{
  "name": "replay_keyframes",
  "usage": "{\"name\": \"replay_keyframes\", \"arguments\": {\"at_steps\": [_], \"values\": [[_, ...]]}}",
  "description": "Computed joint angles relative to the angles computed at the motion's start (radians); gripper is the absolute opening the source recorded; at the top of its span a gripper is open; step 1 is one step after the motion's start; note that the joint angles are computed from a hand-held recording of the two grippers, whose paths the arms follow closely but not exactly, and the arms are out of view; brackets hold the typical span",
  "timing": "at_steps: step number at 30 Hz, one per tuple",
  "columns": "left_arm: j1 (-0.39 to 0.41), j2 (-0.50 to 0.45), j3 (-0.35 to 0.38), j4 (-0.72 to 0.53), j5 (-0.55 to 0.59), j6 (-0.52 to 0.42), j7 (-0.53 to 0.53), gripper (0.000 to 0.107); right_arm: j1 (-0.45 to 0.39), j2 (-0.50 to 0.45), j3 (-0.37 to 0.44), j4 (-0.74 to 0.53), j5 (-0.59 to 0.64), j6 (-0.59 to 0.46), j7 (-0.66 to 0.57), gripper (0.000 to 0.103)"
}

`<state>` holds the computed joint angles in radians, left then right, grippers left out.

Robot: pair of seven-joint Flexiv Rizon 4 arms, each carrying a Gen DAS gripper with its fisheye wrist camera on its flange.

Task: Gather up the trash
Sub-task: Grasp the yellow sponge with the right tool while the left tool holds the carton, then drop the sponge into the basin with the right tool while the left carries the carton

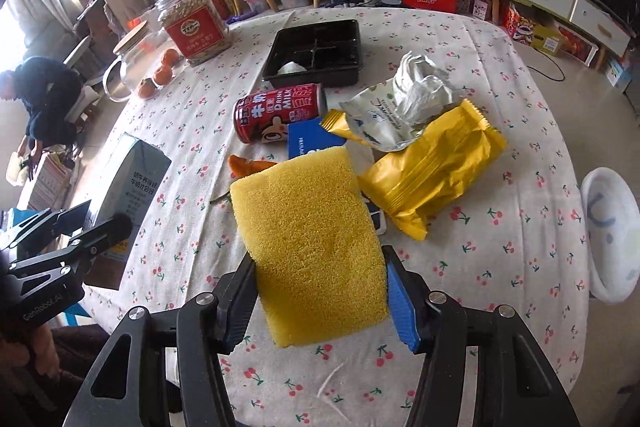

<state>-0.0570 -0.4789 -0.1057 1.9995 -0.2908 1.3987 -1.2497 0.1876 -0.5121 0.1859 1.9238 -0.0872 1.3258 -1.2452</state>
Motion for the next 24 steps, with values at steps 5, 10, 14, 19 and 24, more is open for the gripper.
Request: {"name": "replay_keyframes", "arguments": {"at_steps": [5,10,14,19,24], "values": [[-0.032,-0.02,-0.011,-0.042,0.01,-0.008,-0.007,0.055,-0.053,0.029,-0.003,0.027,0.04,0.026,-0.004,0.059],[-0.07,-0.045,-0.008,-0.092,0.026,-0.026,-0.021,0.055,-0.124,0.063,0.002,0.064,0.085,0.052,-0.025,0.059],[-0.103,-0.065,0.002,-0.13,0.045,-0.04,-0.043,0.055,-0.174,0.08,-0.01,0.088,0.117,0.059,-0.033,0.059],[-0.131,-0.085,-0.002,-0.166,0.059,-0.045,-0.062,0.055,-0.245,0.095,-0.017,0.117,0.16,0.076,-0.054,0.059],[-0.162,-0.109,-0.007,-0.203,0.073,-0.044,-0.079,0.055,-0.34,0.092,-0.007,0.13,0.227,0.103,-0.089,0.059]]}}
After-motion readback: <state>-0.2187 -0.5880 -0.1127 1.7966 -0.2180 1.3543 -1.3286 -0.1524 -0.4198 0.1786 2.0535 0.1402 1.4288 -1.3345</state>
